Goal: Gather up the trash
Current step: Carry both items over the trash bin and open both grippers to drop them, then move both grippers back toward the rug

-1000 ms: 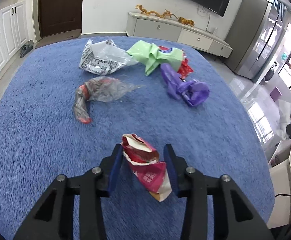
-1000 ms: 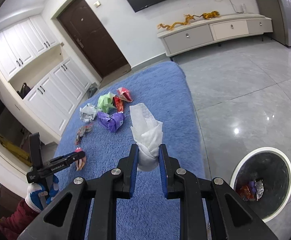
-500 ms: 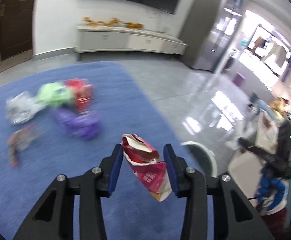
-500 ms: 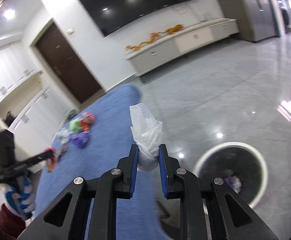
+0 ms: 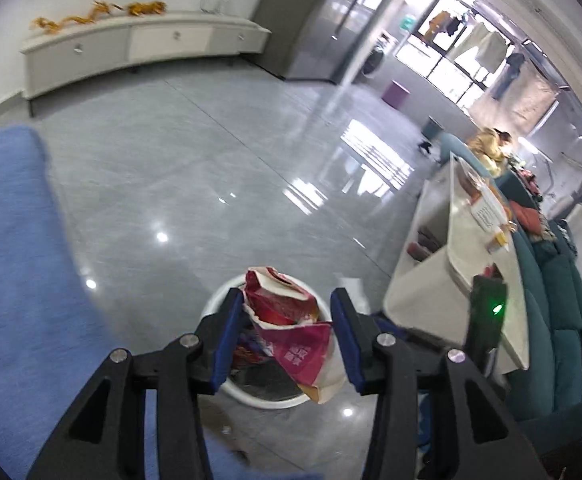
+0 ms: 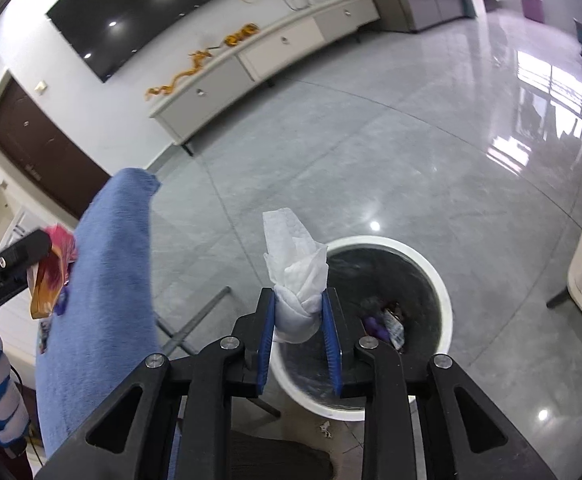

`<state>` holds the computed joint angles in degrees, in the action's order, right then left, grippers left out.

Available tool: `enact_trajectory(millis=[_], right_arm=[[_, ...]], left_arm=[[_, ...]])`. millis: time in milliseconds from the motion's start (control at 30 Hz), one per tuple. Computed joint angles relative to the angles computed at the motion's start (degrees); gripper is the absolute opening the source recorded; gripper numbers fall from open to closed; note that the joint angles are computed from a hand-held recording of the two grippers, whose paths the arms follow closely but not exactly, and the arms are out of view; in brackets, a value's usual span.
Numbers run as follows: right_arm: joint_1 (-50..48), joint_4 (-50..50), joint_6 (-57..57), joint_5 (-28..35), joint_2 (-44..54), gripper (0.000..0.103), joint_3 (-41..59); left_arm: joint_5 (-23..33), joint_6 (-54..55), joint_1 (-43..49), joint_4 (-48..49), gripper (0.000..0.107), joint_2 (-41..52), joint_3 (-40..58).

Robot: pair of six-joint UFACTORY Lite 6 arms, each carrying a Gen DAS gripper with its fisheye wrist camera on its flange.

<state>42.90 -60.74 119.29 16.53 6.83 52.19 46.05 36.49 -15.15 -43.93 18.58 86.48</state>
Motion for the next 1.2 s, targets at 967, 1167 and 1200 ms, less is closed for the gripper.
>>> enact_trajectory(millis=[967,1167,1200], right_arm=[[10.94,8.01,-4.95,22.39,-9.79,0.047,5.09],[16.53,9.27,-12.07,30.74,-5.97,0.047,18.14],[17.35,9.38,-13.34,31.98,-4.91,0.047,20.68]], left_arm=[[-4.78,4.35,12.34,7.22,0.058,-25.76,-19.25],[5.29,19.58,33.76,-0.61,0.058,-32.03,-21.68],[6.89,22.08,37.62,-1.87,0.058,-32.25,-21.36]])
